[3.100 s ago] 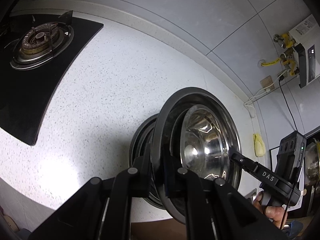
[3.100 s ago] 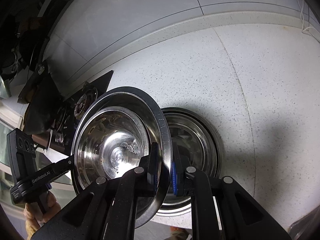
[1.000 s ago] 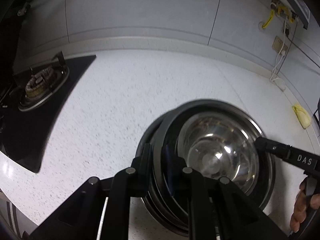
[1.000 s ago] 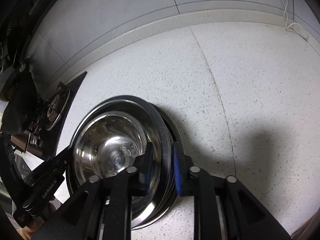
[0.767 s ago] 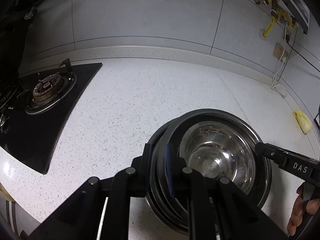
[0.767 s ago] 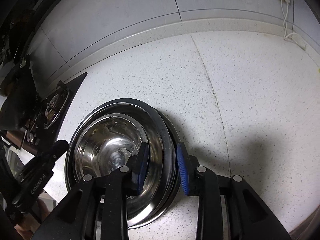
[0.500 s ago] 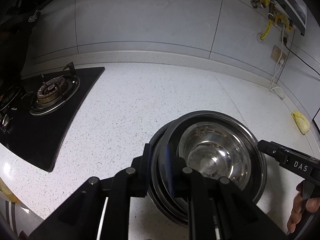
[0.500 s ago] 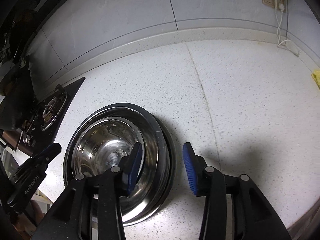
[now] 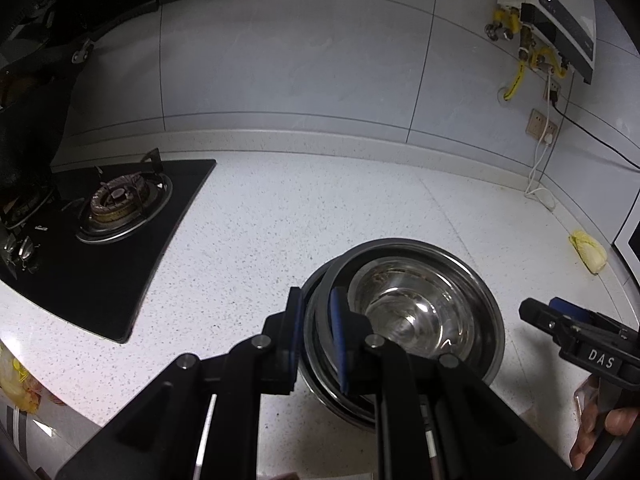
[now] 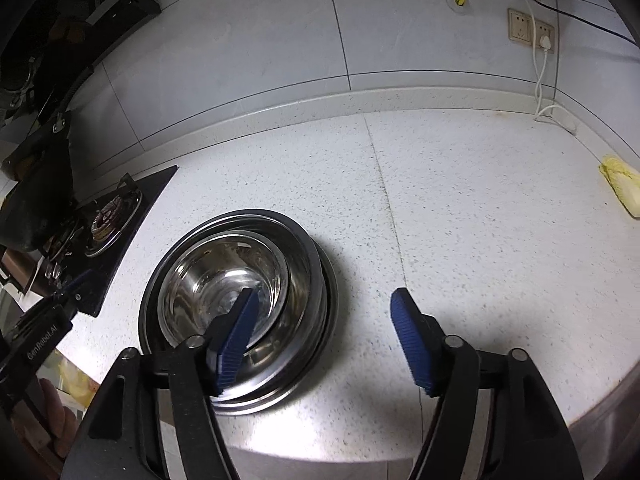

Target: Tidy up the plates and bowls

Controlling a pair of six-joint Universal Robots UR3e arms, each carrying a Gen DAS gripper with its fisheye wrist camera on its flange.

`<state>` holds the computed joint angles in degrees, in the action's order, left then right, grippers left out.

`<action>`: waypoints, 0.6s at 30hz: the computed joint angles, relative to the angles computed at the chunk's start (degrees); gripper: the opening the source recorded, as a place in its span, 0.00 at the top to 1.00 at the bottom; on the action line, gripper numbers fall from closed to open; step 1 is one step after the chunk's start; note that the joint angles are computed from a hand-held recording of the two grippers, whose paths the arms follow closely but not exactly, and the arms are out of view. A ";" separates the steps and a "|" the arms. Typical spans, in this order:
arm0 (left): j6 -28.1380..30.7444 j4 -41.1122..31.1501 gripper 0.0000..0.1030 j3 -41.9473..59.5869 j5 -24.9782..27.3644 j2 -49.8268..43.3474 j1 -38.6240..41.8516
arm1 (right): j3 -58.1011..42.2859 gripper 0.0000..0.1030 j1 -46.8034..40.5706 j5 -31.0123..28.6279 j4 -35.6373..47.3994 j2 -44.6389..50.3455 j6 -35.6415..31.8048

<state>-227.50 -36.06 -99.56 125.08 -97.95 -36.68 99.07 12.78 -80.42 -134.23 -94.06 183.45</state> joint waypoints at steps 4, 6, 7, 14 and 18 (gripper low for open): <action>-1.16 -1.89 0.86 0.54 1.68 0.86 -1.73 | 2.05 0.28 -0.54 -0.20 -0.30 -2.62 0.22; -2.01 -3.00 0.86 0.81 2.57 1.27 -2.53 | 3.21 0.25 -0.93 -0.07 -0.36 -4.14 0.56; -2.33 -3.56 0.86 0.97 2.97 1.55 -2.92 | 3.79 0.25 -1.22 0.02 -0.28 -5.00 0.62; -4.16 -6.55 0.86 1.91 5.26 2.66 -5.58 | 7.36 0.15 -3.02 0.34 0.64 -10.69 0.64; -5.64 -8.72 0.86 2.69 6.54 3.04 -7.32 | 9.27 0.08 -3.89 0.45 1.19 -14.26 0.37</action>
